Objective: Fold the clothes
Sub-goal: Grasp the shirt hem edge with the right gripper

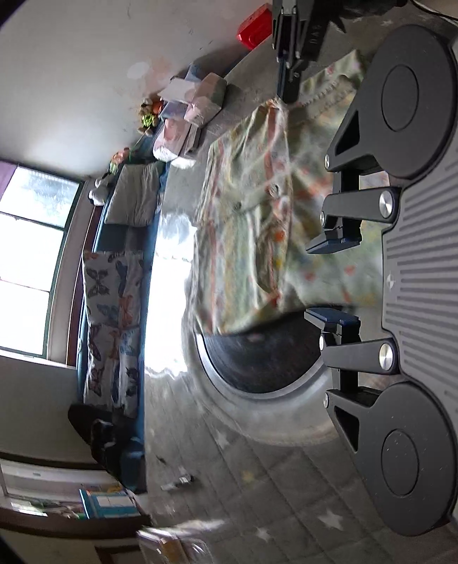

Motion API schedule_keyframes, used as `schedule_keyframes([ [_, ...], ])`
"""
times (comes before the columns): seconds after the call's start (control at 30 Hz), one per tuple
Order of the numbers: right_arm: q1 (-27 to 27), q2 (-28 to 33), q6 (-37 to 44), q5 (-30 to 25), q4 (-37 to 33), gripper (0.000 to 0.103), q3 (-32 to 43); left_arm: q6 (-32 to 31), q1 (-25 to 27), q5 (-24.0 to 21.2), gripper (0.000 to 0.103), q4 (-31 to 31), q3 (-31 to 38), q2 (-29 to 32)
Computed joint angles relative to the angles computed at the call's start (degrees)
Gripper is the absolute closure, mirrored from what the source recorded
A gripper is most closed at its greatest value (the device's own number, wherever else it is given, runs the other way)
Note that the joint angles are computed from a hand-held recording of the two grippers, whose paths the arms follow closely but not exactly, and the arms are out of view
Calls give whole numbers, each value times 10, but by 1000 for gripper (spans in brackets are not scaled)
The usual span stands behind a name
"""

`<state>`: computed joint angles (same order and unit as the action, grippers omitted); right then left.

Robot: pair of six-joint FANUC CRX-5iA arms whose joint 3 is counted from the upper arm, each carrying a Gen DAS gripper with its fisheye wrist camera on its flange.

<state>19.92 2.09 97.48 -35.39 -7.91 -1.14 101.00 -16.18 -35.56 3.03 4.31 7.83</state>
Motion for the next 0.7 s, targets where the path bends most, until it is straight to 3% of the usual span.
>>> schedule_keyframes([
  [0.2,-7,24,39,-31,-42,83,30,-37,-7,-2,67,29,23,39],
  [0.47,-10,22,60,-53,-43,80,32,-26,-8,-20,68,12,37,48],
  [0.7,-6,2,118,-81,-66,74,28,-111,-27,19,68,90,7,35],
])
